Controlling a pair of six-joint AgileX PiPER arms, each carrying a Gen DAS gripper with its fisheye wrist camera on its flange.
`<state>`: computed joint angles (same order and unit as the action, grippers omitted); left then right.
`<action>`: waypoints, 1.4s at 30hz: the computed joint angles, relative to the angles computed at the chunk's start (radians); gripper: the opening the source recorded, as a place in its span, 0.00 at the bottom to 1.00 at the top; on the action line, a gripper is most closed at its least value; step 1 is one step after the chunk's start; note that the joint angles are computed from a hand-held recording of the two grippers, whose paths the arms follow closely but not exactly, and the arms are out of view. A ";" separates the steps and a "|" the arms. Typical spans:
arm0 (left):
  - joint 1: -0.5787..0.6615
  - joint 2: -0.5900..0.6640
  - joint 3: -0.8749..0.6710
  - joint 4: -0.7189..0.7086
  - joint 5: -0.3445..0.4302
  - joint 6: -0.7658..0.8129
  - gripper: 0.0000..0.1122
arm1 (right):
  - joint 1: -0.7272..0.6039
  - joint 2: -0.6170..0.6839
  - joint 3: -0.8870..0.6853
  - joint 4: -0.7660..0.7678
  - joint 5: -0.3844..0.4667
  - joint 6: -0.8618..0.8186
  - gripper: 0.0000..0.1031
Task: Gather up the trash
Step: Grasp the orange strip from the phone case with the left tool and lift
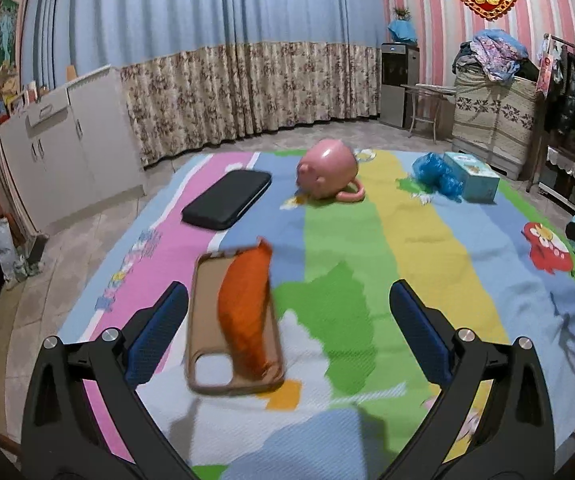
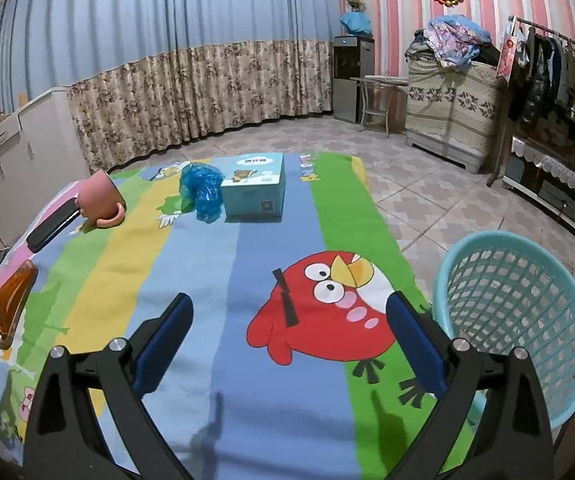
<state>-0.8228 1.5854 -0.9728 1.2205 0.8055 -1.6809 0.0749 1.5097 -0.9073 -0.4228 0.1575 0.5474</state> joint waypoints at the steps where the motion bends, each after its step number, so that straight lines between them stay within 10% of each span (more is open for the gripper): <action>1: 0.005 -0.010 0.021 0.002 -0.008 -0.010 0.87 | 0.004 0.007 -0.006 0.002 0.006 0.012 0.92; 11: 0.128 -0.001 0.076 -0.031 -0.116 0.007 0.87 | 0.063 0.073 -0.051 -0.283 0.079 0.357 0.92; 18: 0.225 0.068 -0.027 -0.107 -0.183 0.111 0.85 | 0.066 0.096 -0.068 -0.162 0.081 0.211 0.92; 28: 0.305 0.145 -0.120 -0.329 -0.263 0.401 0.14 | 0.067 0.123 -0.112 0.095 0.100 -0.046 0.92; 42: 0.318 0.225 -0.393 -0.191 -0.228 0.435 0.06 | 0.181 0.418 -0.592 0.128 0.257 -0.164 0.91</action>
<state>-0.5050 1.8103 -1.3660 1.0298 0.5775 -1.2457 0.2558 1.9281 -1.4997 -0.2949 0.4143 0.3836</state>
